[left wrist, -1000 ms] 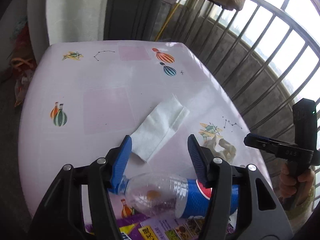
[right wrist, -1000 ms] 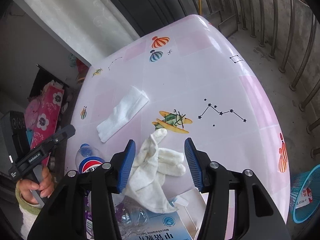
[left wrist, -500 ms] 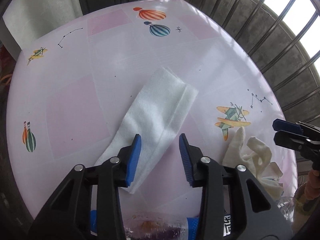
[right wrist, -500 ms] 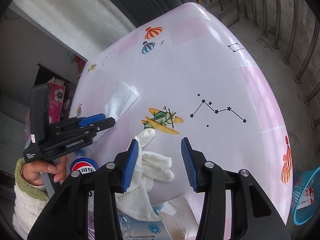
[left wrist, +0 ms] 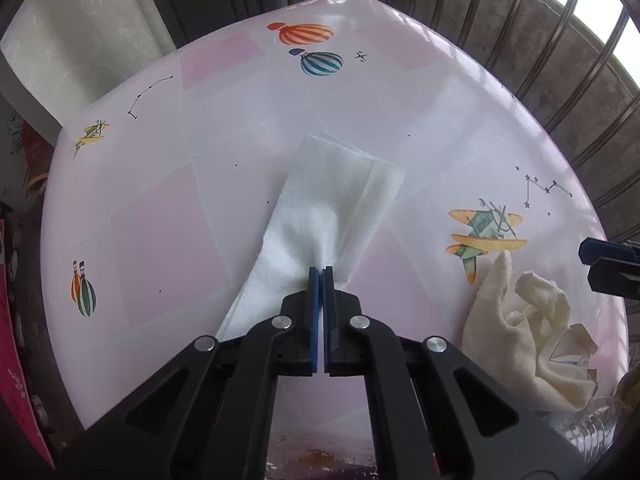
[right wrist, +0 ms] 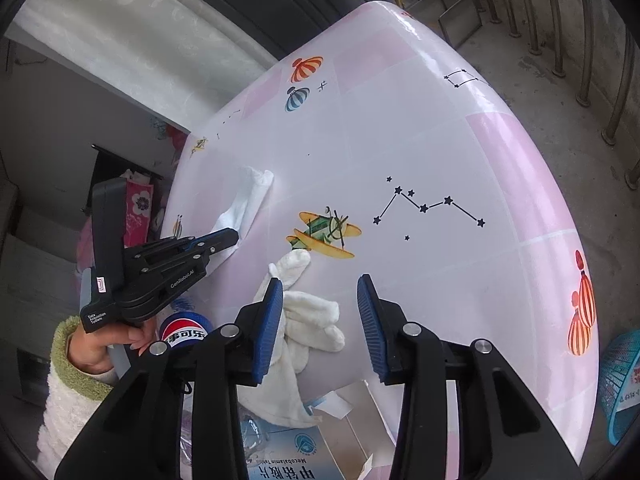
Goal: Collect trash
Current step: 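Grasp the white glove with the right gripper while the left gripper lifts the tissue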
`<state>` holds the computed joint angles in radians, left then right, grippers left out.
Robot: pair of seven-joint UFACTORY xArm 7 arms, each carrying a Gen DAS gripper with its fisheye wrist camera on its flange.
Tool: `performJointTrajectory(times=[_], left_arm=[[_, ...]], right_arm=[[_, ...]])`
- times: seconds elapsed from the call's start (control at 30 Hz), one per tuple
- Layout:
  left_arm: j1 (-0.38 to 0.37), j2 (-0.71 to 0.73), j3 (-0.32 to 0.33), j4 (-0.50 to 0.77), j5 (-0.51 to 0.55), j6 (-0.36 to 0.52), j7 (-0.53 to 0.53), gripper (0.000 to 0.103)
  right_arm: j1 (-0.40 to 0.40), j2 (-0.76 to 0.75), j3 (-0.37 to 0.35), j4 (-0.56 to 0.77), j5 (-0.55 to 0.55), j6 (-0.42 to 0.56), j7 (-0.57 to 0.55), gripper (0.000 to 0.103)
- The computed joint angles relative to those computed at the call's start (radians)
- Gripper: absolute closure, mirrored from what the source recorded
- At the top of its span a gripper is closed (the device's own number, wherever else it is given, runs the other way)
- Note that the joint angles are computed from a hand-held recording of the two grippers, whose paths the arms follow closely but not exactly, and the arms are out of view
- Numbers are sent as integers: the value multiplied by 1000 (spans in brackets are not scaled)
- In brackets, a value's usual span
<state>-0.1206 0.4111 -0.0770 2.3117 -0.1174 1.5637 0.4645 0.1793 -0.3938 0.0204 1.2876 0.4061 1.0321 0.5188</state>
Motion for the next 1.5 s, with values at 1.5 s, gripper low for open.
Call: performJointTrajectory(times=[1.5], left_arm=[[213,-399,94,-188,-641,-38,101,103]], right_arm=[[-26,-106,90,218,-243,-106,160,100]])
